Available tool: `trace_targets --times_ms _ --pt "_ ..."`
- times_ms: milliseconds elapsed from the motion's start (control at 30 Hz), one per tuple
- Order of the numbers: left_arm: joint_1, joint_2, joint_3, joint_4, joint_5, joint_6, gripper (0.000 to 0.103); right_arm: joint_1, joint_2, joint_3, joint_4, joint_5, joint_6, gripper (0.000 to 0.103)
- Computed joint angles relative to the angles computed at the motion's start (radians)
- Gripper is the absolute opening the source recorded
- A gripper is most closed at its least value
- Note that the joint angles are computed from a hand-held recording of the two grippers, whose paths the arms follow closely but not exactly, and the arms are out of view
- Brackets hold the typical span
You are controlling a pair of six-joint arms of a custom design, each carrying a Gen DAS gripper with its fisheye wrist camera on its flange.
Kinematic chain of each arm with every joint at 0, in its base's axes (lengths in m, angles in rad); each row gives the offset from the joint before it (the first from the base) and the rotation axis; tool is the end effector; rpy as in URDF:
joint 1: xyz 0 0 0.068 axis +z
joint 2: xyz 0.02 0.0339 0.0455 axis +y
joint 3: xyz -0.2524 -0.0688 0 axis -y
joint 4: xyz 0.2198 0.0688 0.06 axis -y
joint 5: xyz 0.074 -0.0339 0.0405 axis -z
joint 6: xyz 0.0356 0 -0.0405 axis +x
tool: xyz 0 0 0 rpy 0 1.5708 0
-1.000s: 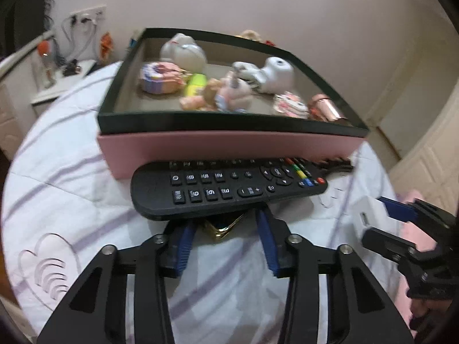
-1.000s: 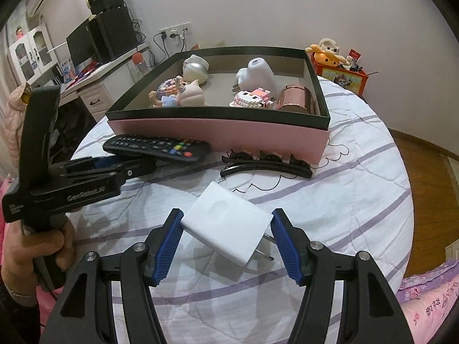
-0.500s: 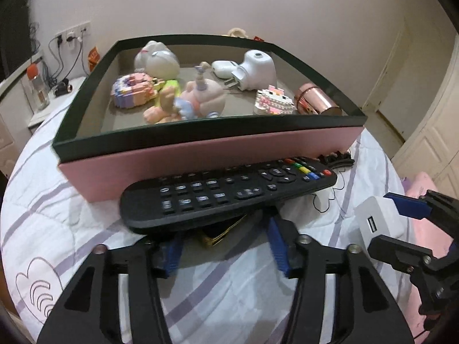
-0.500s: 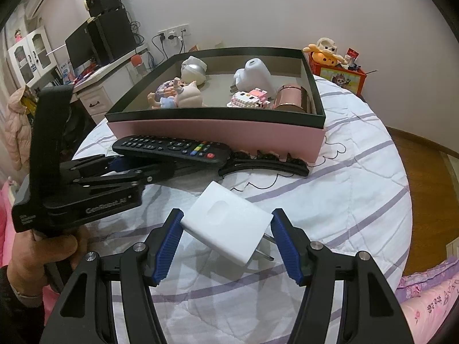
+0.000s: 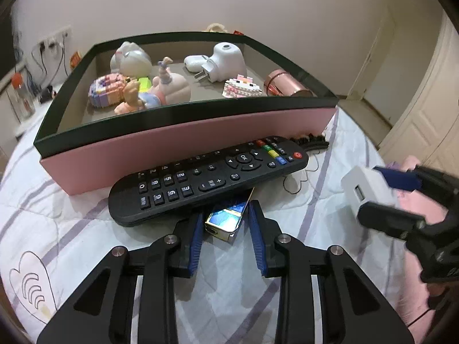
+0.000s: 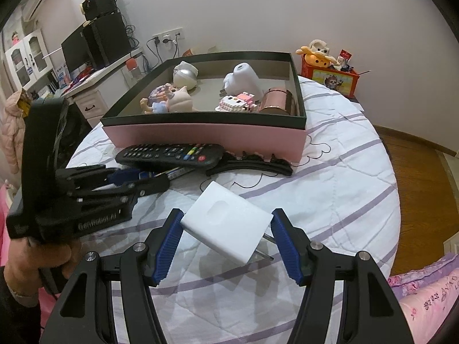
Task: Organize rigid objects
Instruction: 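Grasp the blue-gold box under the remote with the left gripper while the right gripper holds the charger, then lift the blue-gold box and white charger and carry them over the tray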
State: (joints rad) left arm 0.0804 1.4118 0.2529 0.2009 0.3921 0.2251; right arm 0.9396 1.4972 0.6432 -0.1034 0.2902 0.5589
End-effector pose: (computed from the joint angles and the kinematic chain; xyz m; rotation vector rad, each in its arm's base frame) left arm 0.1850 0.0013 0.0979 0.3316 2.4395 -0.3640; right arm 0.1577 0.1985 0.1505 -0.3577 2.4652 0.2705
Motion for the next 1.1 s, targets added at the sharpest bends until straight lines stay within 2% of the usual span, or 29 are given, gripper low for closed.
trace_targets --times_ms 33,100,133,167,200,233,267,300,333,433,467,700,800,900,1033,1100 --pt "-0.014 0.009 0.001 0.012 -0.014 -0.002 0.037 0.0 -0.001 -0.001 -0.001 0.002 0.001 0.064" --pt "-0.06 0.021 0.02 0.015 -0.049 -0.013 0.063 -0.002 -0.004 -0.003 -0.001 0.0 0.0 0.064" --pt "-0.081 0.033 0.028 0.022 -0.061 -0.016 0.084 -0.001 -0.003 -0.002 -0.003 0.001 0.0 0.064" --pt "-0.108 0.053 0.032 0.041 -0.08 -0.022 0.088 0.0 -0.004 -0.002 -0.004 0.002 0.0 0.064" --pt "-0.131 0.072 0.042 0.046 -0.102 -0.025 0.087 0.0 -0.005 -0.002 -0.004 0.001 0.001 0.064" --pt "-0.145 0.067 0.041 0.045 -0.119 -0.023 0.081 0.0 -0.006 -0.002 -0.005 0.001 0.0 0.064" --pt "-0.14 0.067 0.044 0.043 -0.11 -0.022 0.062 0.0 -0.007 -0.003 -0.005 0.002 -0.001 0.064" --pt "-0.129 0.063 0.045 0.041 -0.1 -0.022 0.052 -0.001 -0.01 -0.004 -0.006 0.003 -0.002 0.064" --pt "-0.112 0.058 0.046 0.033 -0.091 -0.023 0.037 -0.003 -0.011 -0.004 -0.006 0.002 -0.002 0.064" --pt "-0.006 0.059 0.063 -0.031 0.026 -0.014 0.025 -0.008 -0.015 -0.005 -0.007 0.002 -0.004 0.064" --pt "-0.002 0.052 0.06 -0.035 0.027 -0.016 0.02 -0.008 -0.016 -0.005 -0.007 0.002 -0.004 0.064" --pt "0.074 -0.094 0.004 -0.164 0.072 -0.003 0.02 0.007 -0.038 0.006 -0.031 0.015 -0.002 0.064" --pt "0.124 -0.173 -0.025 -0.234 0.096 0.04 0.02 0.015 -0.045 0.012 -0.041 0.018 0.002 0.064" --pt "0.189 -0.281 -0.047 -0.346 0.123 0.099 0.02 0.028 -0.054 0.019 -0.052 0.022 0.007 0.064" --pt "0.298 -0.474 -0.04 -0.57 0.168 0.207 0.02 0.052 -0.069 0.031 -0.066 0.03 0.013 0.064" --pt "0.349 -0.524 -0.019 -0.654 0.19 0.252 0.02 0.066 -0.074 0.042 -0.076 0.036 0.015 0.064"
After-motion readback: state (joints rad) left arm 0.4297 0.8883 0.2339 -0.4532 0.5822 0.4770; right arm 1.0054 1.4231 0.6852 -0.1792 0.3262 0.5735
